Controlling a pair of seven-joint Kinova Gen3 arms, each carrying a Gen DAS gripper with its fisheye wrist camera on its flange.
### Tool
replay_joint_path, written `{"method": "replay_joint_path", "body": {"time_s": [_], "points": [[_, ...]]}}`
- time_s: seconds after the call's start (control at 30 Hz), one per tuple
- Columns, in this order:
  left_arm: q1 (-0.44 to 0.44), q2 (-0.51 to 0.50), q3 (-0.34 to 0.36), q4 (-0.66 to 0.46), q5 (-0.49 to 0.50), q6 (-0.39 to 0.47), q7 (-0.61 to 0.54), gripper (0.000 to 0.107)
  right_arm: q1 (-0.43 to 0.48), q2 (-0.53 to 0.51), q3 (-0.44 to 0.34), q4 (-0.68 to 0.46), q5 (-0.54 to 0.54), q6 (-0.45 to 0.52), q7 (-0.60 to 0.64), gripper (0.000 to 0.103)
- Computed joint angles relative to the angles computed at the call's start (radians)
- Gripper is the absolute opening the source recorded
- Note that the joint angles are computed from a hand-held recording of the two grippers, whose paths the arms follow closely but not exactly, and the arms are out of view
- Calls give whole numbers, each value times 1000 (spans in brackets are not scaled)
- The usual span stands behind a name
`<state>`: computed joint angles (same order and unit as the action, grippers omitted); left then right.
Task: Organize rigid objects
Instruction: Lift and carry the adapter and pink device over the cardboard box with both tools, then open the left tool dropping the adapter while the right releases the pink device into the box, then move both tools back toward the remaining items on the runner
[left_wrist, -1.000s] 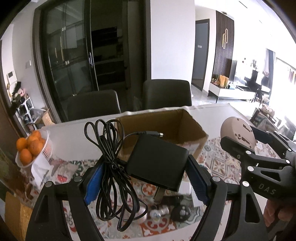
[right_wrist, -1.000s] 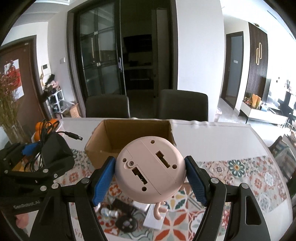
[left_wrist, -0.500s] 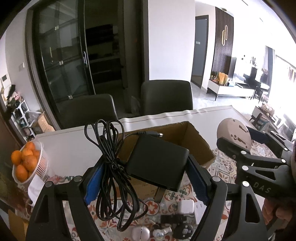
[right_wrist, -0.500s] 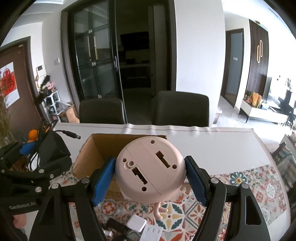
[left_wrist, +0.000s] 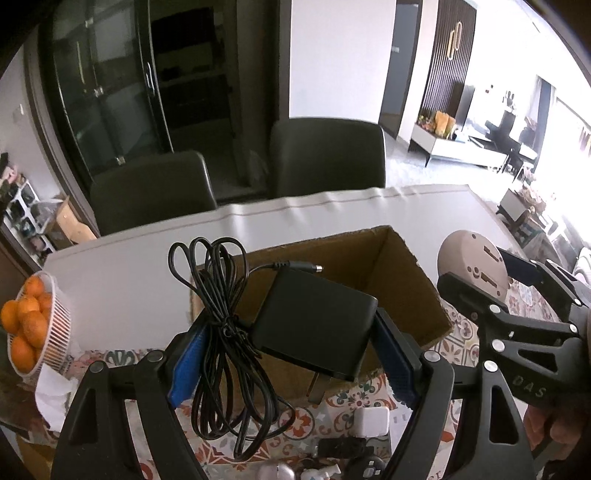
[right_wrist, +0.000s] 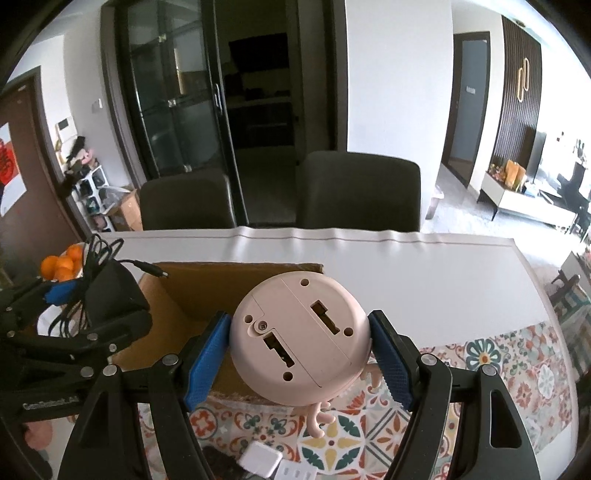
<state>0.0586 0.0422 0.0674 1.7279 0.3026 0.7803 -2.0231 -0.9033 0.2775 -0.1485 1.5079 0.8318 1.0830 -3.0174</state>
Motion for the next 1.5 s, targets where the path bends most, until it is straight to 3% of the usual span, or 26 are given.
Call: {"method": "replay_joint_path", "body": {"time_s": [0.37,0.53,0.73,1.07,1.13,1.5], "points": [[27,89,18,-52,-84,28,91,82,36,27,19,-13,-71,-18,53,75],[44,73,19,-28,-138,-25,133,89,44,35,26,-20,-93,-21,66,75],[75,22,7,32,-287,-110,282,92,36,39,31,-29,-92,-22,72,75],[40,-30,-5,73,-353,-150,358,96,22,62,39,-66,-90,-54,104,79],[32,-44,-8,86,-353,-162,357,97,0,77,48,-92,-76,-15,102,88],[1,-133,-39,161,-231,-170,242,97,-115,79,44,-122,25,127,5,88]]}}
